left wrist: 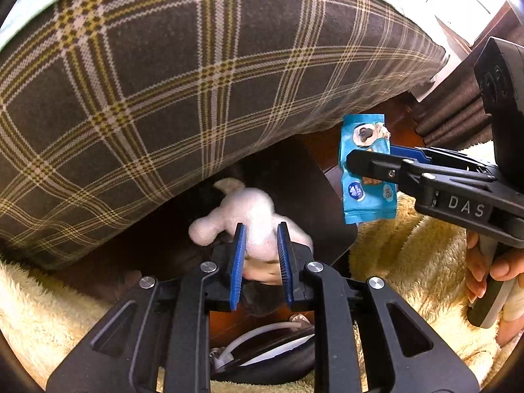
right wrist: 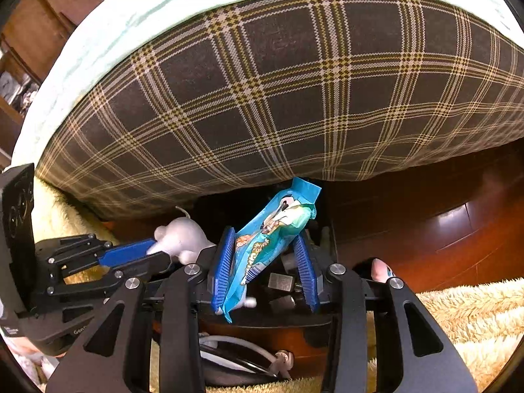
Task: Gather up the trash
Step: 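Lower the plush elephant and blue wrapper into the bin and open both tools, then move both open tools back over the bed toward the remaining items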
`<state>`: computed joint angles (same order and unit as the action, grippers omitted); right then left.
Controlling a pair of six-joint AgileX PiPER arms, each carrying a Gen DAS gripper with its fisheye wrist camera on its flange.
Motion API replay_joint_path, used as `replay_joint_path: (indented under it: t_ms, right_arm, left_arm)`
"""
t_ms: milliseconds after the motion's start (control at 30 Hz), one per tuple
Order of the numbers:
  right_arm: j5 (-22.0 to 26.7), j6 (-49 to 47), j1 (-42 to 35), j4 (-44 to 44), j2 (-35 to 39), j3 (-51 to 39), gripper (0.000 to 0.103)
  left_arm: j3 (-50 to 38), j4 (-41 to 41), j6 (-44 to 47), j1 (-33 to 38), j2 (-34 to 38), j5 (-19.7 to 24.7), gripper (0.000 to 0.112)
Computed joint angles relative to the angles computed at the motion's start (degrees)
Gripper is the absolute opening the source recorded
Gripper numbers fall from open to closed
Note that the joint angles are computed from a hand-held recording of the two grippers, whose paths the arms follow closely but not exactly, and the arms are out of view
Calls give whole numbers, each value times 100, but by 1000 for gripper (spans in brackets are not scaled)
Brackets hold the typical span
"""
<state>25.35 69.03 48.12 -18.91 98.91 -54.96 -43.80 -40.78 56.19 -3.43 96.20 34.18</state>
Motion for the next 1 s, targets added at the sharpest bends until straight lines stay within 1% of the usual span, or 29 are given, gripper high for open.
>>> replay_joint_path:
  t_ms: [33, 67, 100, 167, 267, 333, 400, 467, 500, 633, 700, 767, 800, 867, 933, 1000]
  right_arm:
    - [1, -75, -45, 67, 3, -13, 41]
    - [-18, -160, -96, 136, -17, 5, 44]
    - [-29, -223, -135, 185, -31, 16, 50]
    - [-73, -217, -198, 138, -77, 77, 56]
    - [-142, -469, -422, 274, -284, 232, 57]
    - [-35, -448, -457, 250, -473, 246, 60]
    - [51, -367, -497, 111, -679, 265, 64]
    - [207, -303, -514, -93, -879, 226, 67]
    - [352, -266, -508, -239, -1005, 163, 68]
    - [900, -314, -495, -676, -1452, -208, 73]
    - [1178, -268, -395, -905, -1555, -503, 75]
    - [1311, -427, -452, -937, -1568, -795, 76]
    - [1370, -566, -539, -915, -1528, -999, 76]
    - [1382, -810, -704, -858, -1451, -1304, 76]
    - [1313, -1137, -932, -744, -1260, -1694, 76]
    - [1236, -1596, -1146, -388, -971, -2114, 76]
  left_arm:
    - [4, 2, -14, 13, -30, 5, 26]
    - [31, -36, -1, 3, -51, -22, 32]
    - [42, -32, -24, -1, -76, -51, 35]
    - [71, 23, -134, -43, -171, -74, 38]
    - [79, 96, -239, -40, -278, -102, 40]
    - [54, 154, -310, -1, -408, -77, 43]
    - [39, 215, -390, 57, -636, -20, 48]
    - [3, 252, -440, 142, -861, 113, 51]
    - [-49, 265, -477, 211, -1002, 249, 52]
    - [-243, 219, -409, 481, -1494, 680, 56]
    - [-435, 240, -423, 598, -1719, 856, 60]
    - [-638, 254, -402, 731, -1810, 983, 62]
    - [-754, 328, -585, 614, -1827, 942, 64]
    - [-1114, 391, -672, 723, -1762, 1026, 66]
    - [-1362, 529, -869, 748, -1701, 914, 66]
    - [-1637, 585, -1004, 736, -1521, 812, 66]
